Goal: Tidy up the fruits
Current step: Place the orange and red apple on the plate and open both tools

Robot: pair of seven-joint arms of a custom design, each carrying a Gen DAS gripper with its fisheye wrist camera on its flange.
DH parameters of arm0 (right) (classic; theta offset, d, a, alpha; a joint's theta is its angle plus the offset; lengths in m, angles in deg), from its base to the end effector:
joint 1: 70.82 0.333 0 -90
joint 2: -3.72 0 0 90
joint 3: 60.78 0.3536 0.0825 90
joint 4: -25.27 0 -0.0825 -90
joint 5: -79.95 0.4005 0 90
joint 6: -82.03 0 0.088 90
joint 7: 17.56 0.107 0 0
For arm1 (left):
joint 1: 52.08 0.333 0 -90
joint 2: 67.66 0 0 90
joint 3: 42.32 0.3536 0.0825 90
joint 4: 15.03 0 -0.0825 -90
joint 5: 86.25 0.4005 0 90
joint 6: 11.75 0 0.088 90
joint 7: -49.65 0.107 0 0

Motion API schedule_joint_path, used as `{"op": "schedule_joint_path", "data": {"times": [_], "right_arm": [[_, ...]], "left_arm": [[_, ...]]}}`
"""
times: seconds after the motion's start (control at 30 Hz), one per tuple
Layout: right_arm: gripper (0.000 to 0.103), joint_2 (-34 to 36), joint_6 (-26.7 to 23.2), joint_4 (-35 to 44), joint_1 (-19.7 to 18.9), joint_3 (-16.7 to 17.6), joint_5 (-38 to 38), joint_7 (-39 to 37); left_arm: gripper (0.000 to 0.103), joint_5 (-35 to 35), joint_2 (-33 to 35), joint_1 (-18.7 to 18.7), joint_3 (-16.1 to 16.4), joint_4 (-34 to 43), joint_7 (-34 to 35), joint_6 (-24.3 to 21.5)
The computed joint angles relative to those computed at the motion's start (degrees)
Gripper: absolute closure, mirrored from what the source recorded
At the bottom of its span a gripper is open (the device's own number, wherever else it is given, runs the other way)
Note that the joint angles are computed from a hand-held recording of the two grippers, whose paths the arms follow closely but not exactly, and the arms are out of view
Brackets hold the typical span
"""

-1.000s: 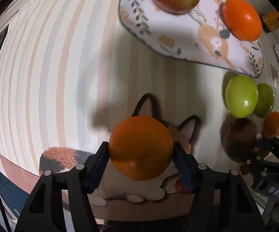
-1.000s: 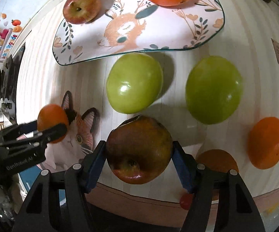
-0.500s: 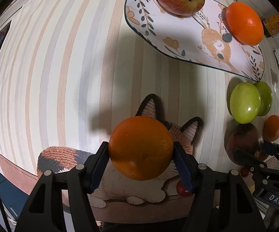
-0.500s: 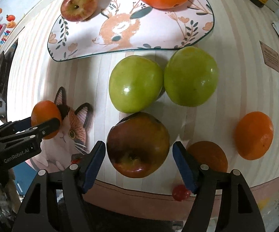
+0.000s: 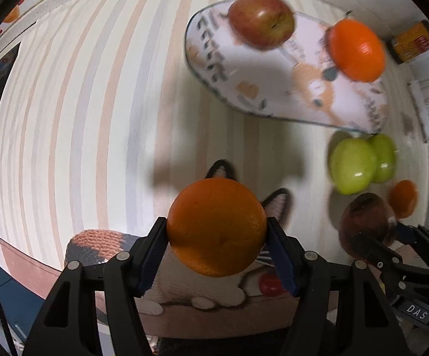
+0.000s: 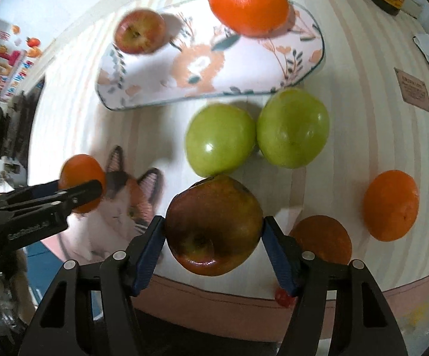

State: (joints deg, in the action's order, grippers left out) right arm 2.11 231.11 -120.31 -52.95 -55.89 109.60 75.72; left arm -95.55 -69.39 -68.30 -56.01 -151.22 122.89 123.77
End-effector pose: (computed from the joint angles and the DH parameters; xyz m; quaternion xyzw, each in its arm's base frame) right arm 0.4372 0.1723 0.3131 -0.6655 0.7319 0.0958 0.1109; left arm 0.4371 -0.2539 0.3616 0.6645 -0.7453 0.0282 0.0466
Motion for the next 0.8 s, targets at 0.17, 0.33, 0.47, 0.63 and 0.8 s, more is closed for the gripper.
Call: {"op": "schedule_joint_path", "data": {"times": [0.17,0.33,0.47,0.63,0.8], "right_arm": [[0.035,-4.59,0.10,0.35,-0.76,-1.23,3.86,-3.21],[0.035,-1.97,2.00,4.76,-2.93,-2.47,1.77,-2.97],[0.035,4.88,2.34,9.76,-4.40,-2.88,1.73,-3.09],[0.035,11.76,1.15,14.26,-6.49,-1.35,7.81,-8.52],[0.034,15.39,-0.19,16.86,-8.20,0.41,16.44,-13.62]], "left_arm": [[0.040,-4.73,-2.39,-0.05,0.77,2.61,3.89,-0.35],[0.040,-1.83,2.83,0.52,0.61,10.87,3.33,-0.52],[0.040,0.03,9.46,1.55,0.06,16.41,2.33,-2.15],[0.040,-1.41,16.24,4.00,-0.56,21.36,1.37,-6.09],[0.040,-3.78,19.07,5.86,-1.43,23.10,0.74,-8.35]]}}
